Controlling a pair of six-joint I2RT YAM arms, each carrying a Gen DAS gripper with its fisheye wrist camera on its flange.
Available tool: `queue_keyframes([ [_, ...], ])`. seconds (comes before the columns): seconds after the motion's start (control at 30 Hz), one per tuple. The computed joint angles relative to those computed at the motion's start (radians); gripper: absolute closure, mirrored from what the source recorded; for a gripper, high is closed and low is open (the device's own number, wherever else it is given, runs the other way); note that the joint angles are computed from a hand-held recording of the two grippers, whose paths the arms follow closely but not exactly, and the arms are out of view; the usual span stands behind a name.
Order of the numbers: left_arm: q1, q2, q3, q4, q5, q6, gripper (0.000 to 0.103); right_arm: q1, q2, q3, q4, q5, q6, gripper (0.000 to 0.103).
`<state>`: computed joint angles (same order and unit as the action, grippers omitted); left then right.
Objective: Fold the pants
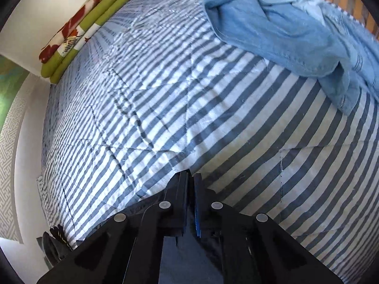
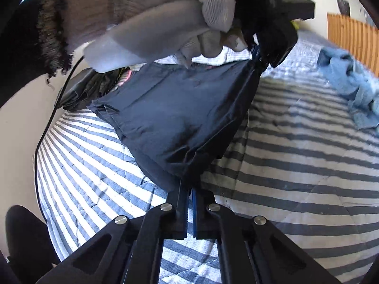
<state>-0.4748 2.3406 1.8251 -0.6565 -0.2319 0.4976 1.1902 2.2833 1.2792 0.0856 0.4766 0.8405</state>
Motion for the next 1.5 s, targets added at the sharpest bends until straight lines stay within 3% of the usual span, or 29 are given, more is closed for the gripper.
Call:
queue_keyframes([
  [0.2,0.039,-0.055,-0.037,0.023,0.033,-0.030,0.099,0.047,-0.010,0.025,-0.039,0.123,-0.039,0.102],
  [0.37,0.039,0.004,-0.011,0.045,0.023,-0.046,0.099,0.038,0.010,0.058,-0.036,0.095,-0.083,0.102],
  [0.5,0.057,0.076,0.114,-0.016,0.066,-0.123,0.096,-0.011,0.036,0.067,-0.018,-0.098,-0.093,0.098],
  [0.63,0.108,0.009,0.148,-0.033,0.114,-0.168,0.094,-0.060,-0.042,-0.105,0.197,-0.342,-0.127,0.098],
  [0.73,0.171,-0.130,0.015,0.012,0.164,-0.129,0.093,-0.088,-0.111,-0.246,0.358,-0.376,-0.107,0.097],
  [0.8,0.231,-0.235,-0.117,0.037,0.220,-0.093,0.093,-0.109,-0.130,-0.277,0.364,-0.339,-0.078,0.096],
  [0.93,0.377,-0.423,-0.422,0.101,0.322,-0.041,0.093,-0.190,-0.131,-0.338,0.452,-0.367,0.047,0.094],
  [1.07,0.536,-0.528,-0.689,0.158,0.451,0.015,0.093,-0.218,-0.113,-0.296,0.432,-0.353,0.073,0.093],
  [1.13,0.577,-0.564,-0.825,0.259,0.461,0.041,0.093,-0.225,-0.095,-0.267,0.445,-0.348,0.088,0.088],
  [1.2,0.616,-0.558,-0.892,0.304,0.519,0.030,0.093,-0.216,-0.079,-0.239,0.466,-0.325,0.096,0.077],
  [1.23,0.633,-0.548,-0.912,0.327,0.547,0.016,0.093,-0.216,-0.067,-0.223,0.461,-0.335,0.085,0.077],
  [1.37,0.661,-0.537,-0.984,0.418,0.565,0.014,0.093,-0.193,0.025,0.022,0.063,-0.292,0.014,0.078],
  [1.43,0.690,-0.593,-1.004,0.403,0.595,0.037,0.093,-0.192,0.041,0.049,-0.002,-0.277,0.031,0.079],
  [1.5,0.749,-0.671,-1.053,0.460,0.608,0.030,0.084,-0.203,0.011,0.016,0.007,-0.284,0.048,0.079],
])
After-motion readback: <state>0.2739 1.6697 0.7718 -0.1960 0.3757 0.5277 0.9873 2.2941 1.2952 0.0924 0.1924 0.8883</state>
